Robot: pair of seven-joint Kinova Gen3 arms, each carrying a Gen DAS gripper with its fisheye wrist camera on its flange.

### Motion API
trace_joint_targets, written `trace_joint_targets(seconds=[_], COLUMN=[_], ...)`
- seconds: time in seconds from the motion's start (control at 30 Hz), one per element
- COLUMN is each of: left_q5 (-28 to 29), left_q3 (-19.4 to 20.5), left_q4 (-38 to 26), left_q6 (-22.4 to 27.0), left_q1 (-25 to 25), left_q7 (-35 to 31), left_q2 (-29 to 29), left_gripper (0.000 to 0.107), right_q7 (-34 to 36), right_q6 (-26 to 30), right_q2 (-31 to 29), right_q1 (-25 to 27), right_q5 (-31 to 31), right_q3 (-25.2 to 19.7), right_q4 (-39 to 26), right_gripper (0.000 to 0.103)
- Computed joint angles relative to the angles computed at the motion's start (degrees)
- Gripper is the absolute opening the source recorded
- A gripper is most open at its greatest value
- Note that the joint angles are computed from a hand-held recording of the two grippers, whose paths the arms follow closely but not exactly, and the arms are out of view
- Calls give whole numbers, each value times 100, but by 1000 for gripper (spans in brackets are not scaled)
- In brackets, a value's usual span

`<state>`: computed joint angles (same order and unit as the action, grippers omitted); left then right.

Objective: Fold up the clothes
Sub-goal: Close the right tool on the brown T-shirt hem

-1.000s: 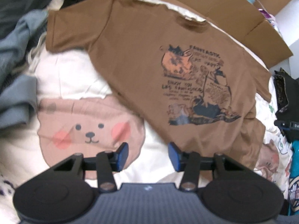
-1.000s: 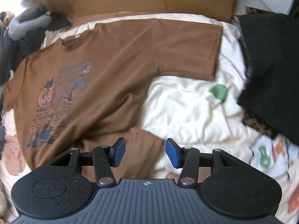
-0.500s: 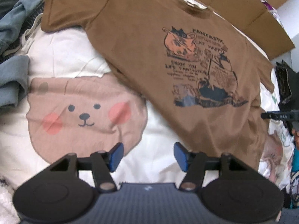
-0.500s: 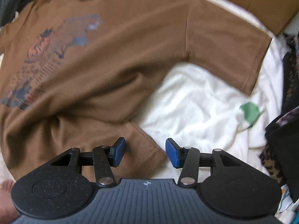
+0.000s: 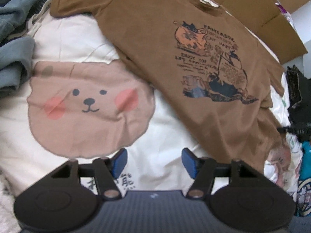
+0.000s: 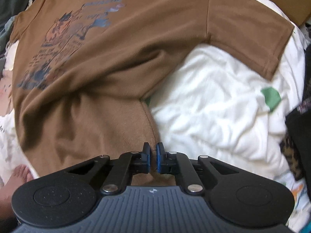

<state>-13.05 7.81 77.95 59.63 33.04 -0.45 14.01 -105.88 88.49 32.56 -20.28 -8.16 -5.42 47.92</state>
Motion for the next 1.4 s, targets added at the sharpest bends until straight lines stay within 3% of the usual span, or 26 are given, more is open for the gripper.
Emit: trace_joint_targets(seconds=[0.3,0.5,0.77,1.07,1.4], left_q5=[-26,0,-75,-167,-238], left_q3=[1,-10,10,1,-151], left_q4=[-267,-194,-32,46,133], left_q6=[16,-17,-211,-521,-881], left_q1=[42,159,245,309,288], left_q7=[-198,-16,236,457,652], left_q2=[88,89,56,115,175], left_gripper=[68,69,69,68,68], right_q7=[-1003,-2134,-2844,-2868,-2834], right_q6=[330,446,942,1969,1984], right_q2=[-524,-826,-1082,-1068,-889], right_q1=[-248,-427,-664,-919,-670], right_q5=[-31,-26,140,436,609], right_q3=[23,57,-8,-4,171], right_q4=[418,523,328,-873,-1386], right_gripper=[4,4,4,4,4])
